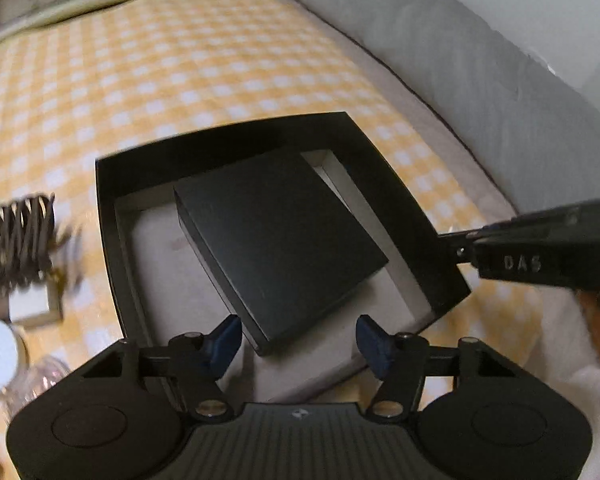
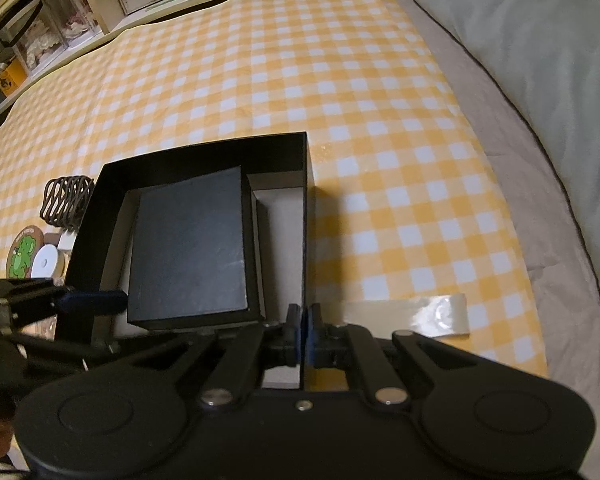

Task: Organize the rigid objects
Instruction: 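Lower the black gift box into the tray box and open the left tool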

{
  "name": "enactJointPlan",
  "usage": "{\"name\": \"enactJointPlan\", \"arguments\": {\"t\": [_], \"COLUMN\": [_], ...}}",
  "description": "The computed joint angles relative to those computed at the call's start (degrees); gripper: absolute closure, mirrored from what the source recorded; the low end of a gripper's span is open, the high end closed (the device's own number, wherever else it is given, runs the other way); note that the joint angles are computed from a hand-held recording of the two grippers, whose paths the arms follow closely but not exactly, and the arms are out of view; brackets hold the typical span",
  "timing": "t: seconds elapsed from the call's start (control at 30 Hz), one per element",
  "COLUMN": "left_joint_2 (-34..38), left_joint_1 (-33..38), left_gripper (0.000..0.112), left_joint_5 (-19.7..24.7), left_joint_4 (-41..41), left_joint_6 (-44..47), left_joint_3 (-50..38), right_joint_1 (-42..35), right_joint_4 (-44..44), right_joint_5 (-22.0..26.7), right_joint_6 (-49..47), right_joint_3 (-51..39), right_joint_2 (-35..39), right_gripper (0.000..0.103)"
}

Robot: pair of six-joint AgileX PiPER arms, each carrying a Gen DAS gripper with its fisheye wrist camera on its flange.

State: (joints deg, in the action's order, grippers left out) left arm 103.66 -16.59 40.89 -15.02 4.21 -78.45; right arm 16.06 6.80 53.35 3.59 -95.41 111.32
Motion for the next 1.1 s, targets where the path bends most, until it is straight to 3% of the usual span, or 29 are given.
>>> {"name": "enactJointPlan", "arguments": {"t": [0.1,0.23,0.5,0.67,0.77,0.87,1.1], "left_joint_2": [1.6,2.9,2.6,3.7,3.6,3.7,4.3], "left_joint_1": [-2.0,-2.7,-3.4,-4.3,-5.3,-4.4,-2.6], "left_gripper": [0.057,0.058,0.058,0.058,0.058,0.058,0.057], "left_joint_5": [-1.3,-2.8,-4.9,-6.2,-6.8,-6.7,-7.3], "left_joint_4": [7.3,9.8,7.1,4.1,7.9,6.4,6.5], "left_joint_6": [-4.8,-5.9,3.8,11.2,10.8,15.2,17.5], "left_joint_3": [-1.6,-2.9,-2.0,-3.3,-3.3,-3.4,-3.6], "right_joint_1": [0.0,0.5,0.2,0.6,2.1,2.8,4.5], "right_joint_4": [-0.1,-0.8,-0.6,-0.7,-2.0,-1.9,-1.3], "right_joint_5": [0.2,0.3,1.4,-2.4,-4.2,-6.1,-6.5], "right_joint_6": [-0.7,-2.0,-6.6,-9.6,-9.7,-11.3,-15.1], "right_joint_3": [-0.3,-0.3,0.9,7.0,9.6,11.6,9.9], "right_joint_2": [0.1,0.1,-1.1,-4.4,-5.8,-6.7,-5.7], "right_gripper": [0.099,0.099,0.097,0.096,0.096,0.096,0.095]}}
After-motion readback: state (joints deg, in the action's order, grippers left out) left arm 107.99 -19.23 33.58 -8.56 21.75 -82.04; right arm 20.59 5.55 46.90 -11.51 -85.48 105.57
